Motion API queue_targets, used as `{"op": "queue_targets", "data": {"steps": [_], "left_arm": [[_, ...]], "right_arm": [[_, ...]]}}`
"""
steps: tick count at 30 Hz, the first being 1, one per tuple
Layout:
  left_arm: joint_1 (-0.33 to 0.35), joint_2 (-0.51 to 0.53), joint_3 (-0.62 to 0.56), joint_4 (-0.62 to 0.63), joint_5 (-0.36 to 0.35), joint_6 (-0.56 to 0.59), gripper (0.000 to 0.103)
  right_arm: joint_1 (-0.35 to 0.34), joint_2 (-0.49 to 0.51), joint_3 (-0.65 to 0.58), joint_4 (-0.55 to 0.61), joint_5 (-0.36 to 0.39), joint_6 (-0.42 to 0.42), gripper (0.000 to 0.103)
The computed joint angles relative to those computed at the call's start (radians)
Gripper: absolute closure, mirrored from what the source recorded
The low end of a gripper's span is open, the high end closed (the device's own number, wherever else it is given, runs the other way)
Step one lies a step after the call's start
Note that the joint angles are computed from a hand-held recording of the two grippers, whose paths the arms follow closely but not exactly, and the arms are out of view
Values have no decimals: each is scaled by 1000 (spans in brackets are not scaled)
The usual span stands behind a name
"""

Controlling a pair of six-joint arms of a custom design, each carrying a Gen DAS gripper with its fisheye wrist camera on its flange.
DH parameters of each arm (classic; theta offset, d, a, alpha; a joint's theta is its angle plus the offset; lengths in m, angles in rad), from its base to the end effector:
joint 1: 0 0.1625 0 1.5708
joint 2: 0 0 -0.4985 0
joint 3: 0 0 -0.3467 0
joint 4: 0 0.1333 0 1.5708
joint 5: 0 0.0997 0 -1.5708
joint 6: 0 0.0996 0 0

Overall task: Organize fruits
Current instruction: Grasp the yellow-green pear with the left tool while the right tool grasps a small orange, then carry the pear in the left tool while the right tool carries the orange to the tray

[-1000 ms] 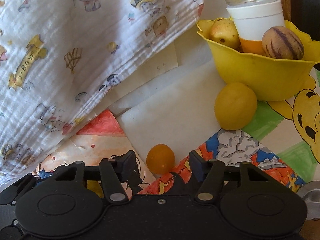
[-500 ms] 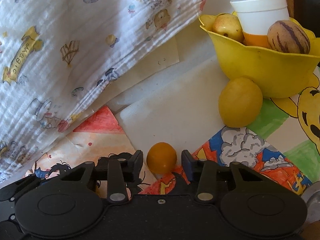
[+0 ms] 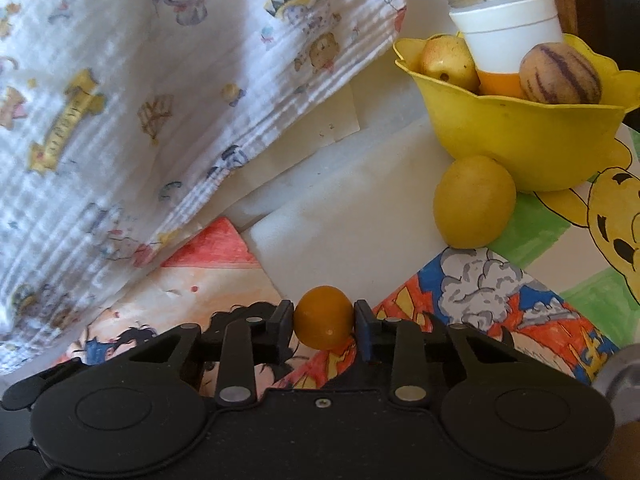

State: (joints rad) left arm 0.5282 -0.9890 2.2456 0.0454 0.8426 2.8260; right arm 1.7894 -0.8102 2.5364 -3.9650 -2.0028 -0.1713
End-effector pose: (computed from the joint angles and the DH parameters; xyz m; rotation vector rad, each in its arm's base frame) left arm -0.1626 -0.3260 0.1511 0.7974 2.4722 -0.8939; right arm 0.1814 -0.3943 0.1719 0.3079 -2.5758 0.9107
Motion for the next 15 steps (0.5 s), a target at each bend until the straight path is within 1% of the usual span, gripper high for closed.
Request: {"op": "queue_targets", "data": {"steps": [3,5,10,15], "left_arm": [[-31,-12,11,19,-1,-49,28],[-63,-17,21,32,-11,-80,28],[-164,-25,43,67,-34,-176,28],[-273,-27,64,90,-39,-282,28]], "right_arm": [[26,-27,28,-2,-5,11,68],[48,-49,54,-6,-14,18,68],[94,-110,135,-49,-40,33,68],[134,-175,232,-128,-82,61,68]]}}
